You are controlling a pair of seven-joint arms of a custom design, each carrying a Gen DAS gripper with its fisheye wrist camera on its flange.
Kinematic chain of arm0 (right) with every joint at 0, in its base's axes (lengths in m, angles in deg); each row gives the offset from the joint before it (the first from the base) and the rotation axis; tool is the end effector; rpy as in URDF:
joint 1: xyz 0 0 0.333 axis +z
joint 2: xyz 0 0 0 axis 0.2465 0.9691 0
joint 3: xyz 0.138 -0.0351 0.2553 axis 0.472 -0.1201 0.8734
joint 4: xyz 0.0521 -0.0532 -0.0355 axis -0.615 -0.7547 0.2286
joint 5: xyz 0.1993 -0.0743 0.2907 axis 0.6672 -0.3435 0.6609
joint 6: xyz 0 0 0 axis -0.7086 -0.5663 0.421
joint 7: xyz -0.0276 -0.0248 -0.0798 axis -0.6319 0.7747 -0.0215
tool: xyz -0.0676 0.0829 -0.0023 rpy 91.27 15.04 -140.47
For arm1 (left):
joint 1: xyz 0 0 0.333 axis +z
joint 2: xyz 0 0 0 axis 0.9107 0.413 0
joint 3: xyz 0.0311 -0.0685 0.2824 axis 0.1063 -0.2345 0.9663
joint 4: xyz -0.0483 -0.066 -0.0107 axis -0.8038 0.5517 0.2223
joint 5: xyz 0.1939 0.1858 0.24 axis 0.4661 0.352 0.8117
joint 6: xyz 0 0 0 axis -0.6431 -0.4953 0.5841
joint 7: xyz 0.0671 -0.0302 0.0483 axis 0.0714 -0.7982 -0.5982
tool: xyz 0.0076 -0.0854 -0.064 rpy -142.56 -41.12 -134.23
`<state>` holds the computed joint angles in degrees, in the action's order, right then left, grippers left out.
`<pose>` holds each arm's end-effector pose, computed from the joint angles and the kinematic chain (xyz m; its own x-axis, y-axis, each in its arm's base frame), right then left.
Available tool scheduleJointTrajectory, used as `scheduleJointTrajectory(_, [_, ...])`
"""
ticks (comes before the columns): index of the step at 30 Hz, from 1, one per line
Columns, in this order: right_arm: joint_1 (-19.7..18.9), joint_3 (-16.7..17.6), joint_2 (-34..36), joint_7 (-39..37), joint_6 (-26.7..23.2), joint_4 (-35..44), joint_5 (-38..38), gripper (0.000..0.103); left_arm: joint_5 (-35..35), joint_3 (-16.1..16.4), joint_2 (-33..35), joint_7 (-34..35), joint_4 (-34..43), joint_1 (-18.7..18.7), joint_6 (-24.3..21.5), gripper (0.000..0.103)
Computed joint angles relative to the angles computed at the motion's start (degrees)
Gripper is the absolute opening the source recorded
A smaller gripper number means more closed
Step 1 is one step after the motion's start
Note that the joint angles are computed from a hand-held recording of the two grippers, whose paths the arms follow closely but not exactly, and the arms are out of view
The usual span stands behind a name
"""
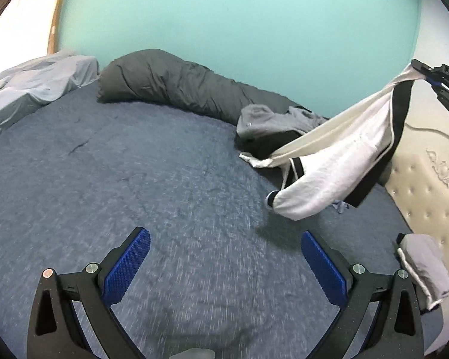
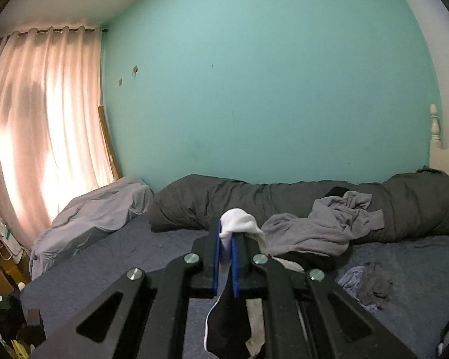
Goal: Fold clothes
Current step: 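Lift the white-and-black garment with the right tool and drop it onto the open bed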
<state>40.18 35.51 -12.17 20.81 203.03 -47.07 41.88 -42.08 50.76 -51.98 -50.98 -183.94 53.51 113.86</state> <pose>0.5496 0.3184 0.7493 0.6481 -0.7448 -0.1589 -0.2952 -0.0533 -0.9540 0.3531 -0.1675 0.5937 0.1589 -0.9414 0.2975 -0.5543 -0.3344 -0.7622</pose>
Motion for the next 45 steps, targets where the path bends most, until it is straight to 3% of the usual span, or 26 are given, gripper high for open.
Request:
scheduleJointTrajectory(5, [0.1, 0.9, -5.2, -1.9, 0.4, -1.1, 0.9, 0.006, -1.1, -0.3, -6.4, 0.7, -1.7, -1.9, -4.6, 0.103])
scheduleJointTrajectory(8, [1.2, -0.4, -6.0, 2.2, -3.1, 1.2, -3.4, 0.006, -2.0, -0.1, -8.6, 0.7, -1.8, -2.9, -6.8, 0.103])
scheduleJointTrajectory(12, [0.2, 1.0, -11.1, -2.4, -0.7, -3.9, 0.9, 0.006, -2.3, -0.4, -10.5, 1.5, -1.5, -3.9, -8.7, 0.103])
scheduleJointTrajectory(18, [-0.7, 1.0, -17.0, -5.6, -1.2, -7.1, 4.6, 0.006, -2.7, -1.4, -12.4, 1.2, -0.7, -4.9, -10.8, 0.103])
scheduleJointTrajectory(23, [-1.4, 0.6, -19.7, -3.1, -6.6, -7.9, 2.4, 0.006, -2.9, -2.5, -12.6, 0.8, 0.8, -6.2, -12.2, 0.103])
scheduleJointTrajectory(26, [-2.0, 0.5, -21.9, -2.3, -8.7, -12.3, 1.7, 0.006, -2.9, -3.1, -12.8, 0.3, 1.2, -7.1, -12.7, 0.103])
scheduleJointTrajectory(32, [-2.5, 0.5, -26.9, -1.2, -7.8, -25.1, 3.4, 0.006, -3.5, -3.5, -13.5, -0.2, 0.5, -9.2, -13.6, 0.103])
scheduleJointTrajectory(36, [-2.9, 1.0, -27.6, 0.3, -6.0, -30.2, 3.5, 0.006, -3.4, -3.6, -14.3, -0.3, 0.1, -9.6, -14.6, 0.103])
scheduleJointTrajectory(45, [-3.0, 1.0, -25.8, 1.1, -4.8, -33.3, 3.2, 0.006, -3.3, -3.8, -11.9, -0.7, 0.5, -9.5, -15.1, 0.103])
